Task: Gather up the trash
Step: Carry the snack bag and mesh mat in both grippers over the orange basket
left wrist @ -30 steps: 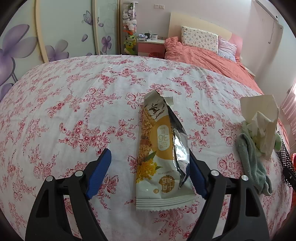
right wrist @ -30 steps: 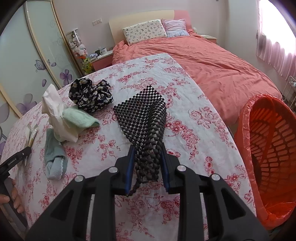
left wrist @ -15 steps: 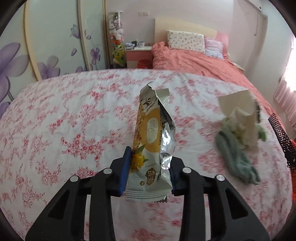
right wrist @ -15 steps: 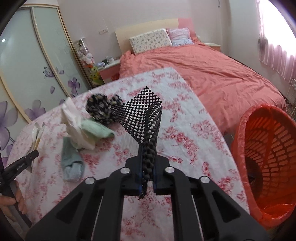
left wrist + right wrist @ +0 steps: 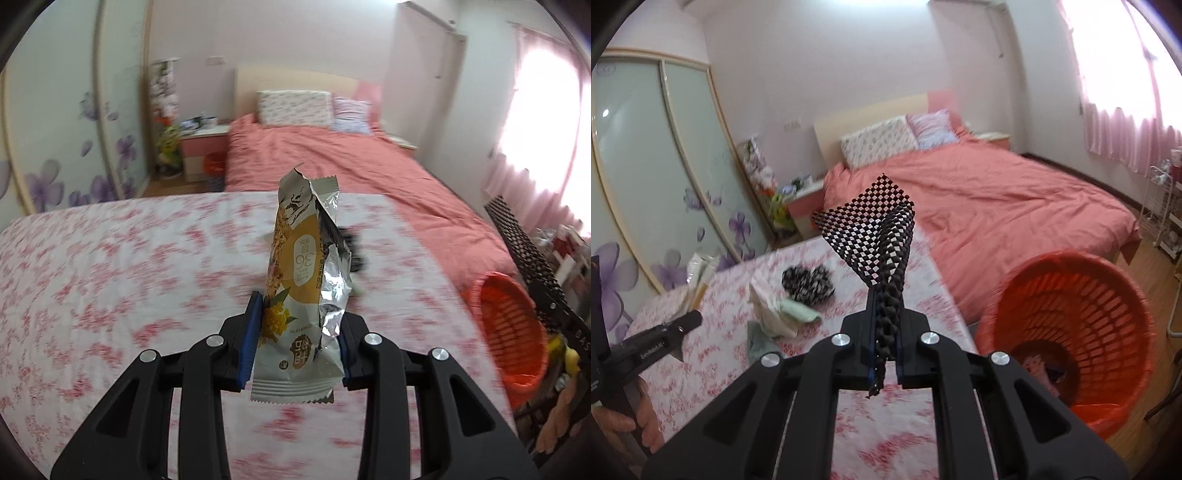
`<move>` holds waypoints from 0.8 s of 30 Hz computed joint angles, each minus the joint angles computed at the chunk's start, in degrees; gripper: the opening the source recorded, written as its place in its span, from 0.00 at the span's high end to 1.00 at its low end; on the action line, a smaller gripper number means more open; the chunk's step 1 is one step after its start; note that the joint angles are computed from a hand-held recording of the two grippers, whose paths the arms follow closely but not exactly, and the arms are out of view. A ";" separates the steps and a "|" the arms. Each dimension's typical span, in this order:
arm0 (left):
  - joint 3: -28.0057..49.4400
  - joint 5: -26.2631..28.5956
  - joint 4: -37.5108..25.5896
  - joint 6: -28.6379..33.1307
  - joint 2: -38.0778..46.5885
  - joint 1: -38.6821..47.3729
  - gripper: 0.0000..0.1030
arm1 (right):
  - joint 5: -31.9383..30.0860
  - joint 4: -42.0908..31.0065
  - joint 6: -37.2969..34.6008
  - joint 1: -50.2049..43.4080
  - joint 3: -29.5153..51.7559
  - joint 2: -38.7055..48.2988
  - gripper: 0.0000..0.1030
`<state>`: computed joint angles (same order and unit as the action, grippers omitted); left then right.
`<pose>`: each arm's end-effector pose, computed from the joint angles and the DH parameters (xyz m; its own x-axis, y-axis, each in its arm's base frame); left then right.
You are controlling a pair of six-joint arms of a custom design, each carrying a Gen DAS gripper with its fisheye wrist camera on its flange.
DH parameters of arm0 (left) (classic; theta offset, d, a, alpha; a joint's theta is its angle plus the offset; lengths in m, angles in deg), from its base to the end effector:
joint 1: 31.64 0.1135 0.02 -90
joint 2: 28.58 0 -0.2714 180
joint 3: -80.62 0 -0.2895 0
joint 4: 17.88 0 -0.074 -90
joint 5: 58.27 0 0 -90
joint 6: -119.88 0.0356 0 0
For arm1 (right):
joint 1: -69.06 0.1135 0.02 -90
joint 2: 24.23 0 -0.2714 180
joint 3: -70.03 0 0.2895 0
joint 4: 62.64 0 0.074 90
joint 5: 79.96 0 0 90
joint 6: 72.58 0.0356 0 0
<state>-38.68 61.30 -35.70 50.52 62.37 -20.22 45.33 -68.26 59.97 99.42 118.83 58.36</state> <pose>0.3414 0.0510 0.1609 -0.6292 0.1857 -0.7547 0.3984 0.9108 -0.1080 0.2738 0.1365 0.1562 -0.4221 0.3924 -0.8172 0.3503 0.9020 0.2523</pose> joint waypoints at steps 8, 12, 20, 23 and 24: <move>-6.36 1.84 -1.94 -1.70 -9.01 -11.39 0.66 | 9.03 -8.53 4.38 1.20 -9.59 -17.72 0.92; -8.39 0.80 -1.17 -3.29 -11.17 -18.68 0.66 | 11.85 -14.02 6.13 0.23 -12.82 -24.85 0.91; -8.98 -2.64 2.54 -5.94 -8.53 -31.83 0.66 | 8.96 -17.37 5.14 -7.69 -19.67 -36.25 0.91; -8.44 -3.82 3.69 -6.42 -6.19 -35.42 0.66 | 6.11 -16.17 3.68 -11.63 -22.25 -38.90 0.91; -8.31 -4.35 4.06 -6.77 -5.59 -36.65 0.66 | 4.77 -15.65 2.96 -13.35 -23.26 -39.92 0.91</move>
<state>-46.99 56.96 -31.64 43.75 56.79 -56.87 50.09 -83.91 62.92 86.07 95.57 18.44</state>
